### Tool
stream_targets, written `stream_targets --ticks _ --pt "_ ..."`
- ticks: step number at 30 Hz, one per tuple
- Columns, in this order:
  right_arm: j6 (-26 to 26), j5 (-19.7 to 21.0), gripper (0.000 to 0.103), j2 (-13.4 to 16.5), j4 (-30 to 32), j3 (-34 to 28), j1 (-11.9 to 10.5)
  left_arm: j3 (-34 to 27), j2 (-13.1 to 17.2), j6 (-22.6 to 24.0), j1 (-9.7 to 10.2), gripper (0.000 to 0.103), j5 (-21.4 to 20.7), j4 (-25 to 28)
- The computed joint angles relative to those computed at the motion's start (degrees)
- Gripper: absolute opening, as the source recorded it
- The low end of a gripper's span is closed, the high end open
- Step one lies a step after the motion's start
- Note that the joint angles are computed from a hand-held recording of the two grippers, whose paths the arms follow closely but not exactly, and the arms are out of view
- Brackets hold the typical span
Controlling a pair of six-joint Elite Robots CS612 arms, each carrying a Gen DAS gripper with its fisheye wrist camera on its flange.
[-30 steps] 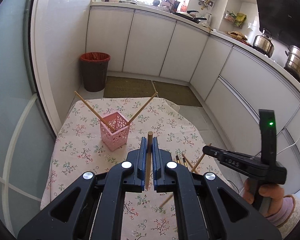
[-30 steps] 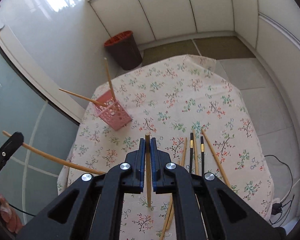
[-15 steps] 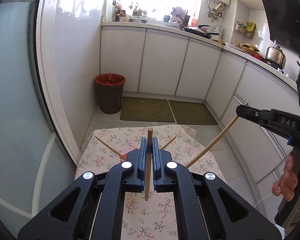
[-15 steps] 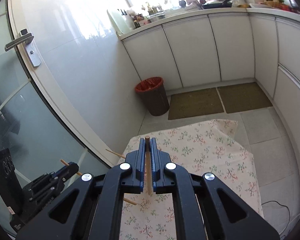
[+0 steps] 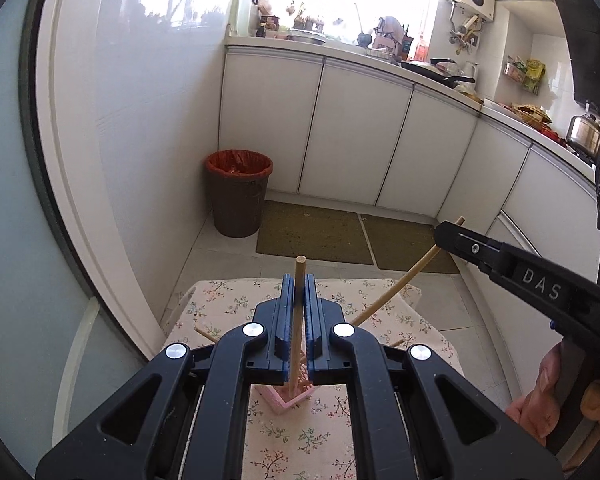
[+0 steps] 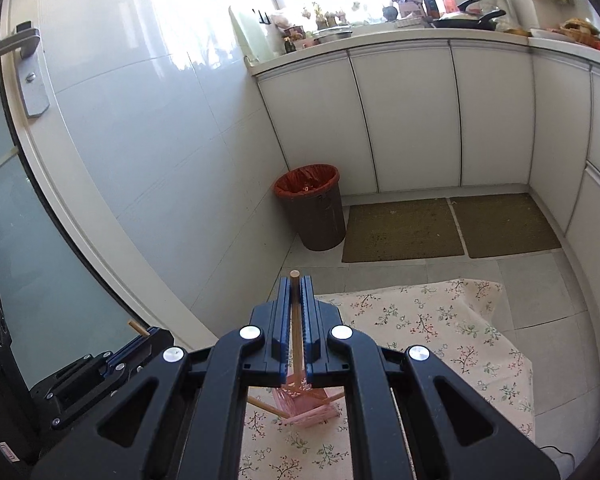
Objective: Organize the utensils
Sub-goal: 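Lower both chopsticks into the pink cup and open both tools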
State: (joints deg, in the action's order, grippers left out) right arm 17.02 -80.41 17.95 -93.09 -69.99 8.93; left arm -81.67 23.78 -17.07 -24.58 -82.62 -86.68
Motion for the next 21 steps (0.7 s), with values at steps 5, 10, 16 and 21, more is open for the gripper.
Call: stream_targets --ticks 5,10,16,21 --pt "-0.3 1.6 0.007 1.2 -1.1 1.4 0.0 1.7 0.8 -1.5 1.04 0.005 -2.9 0.3" --pt "-0.4 0.5 0.009 1.8 -0.6 0.6 0.2 0.3 1.4 -2.1 1.25 0.005 -2.1 0.8" --pt "-1.6 -1.8 0.010 2.9 1.7 -3.4 0.5 -2.1 1.7 -1.8 0.77 0.015 -1.0 0.5" --pt "-2.5 -6.0 0.032 5.2 3.8 -8.9 0.7 -5.0 2.4 -0.2 -0.97 0.019 2.9 2.3"
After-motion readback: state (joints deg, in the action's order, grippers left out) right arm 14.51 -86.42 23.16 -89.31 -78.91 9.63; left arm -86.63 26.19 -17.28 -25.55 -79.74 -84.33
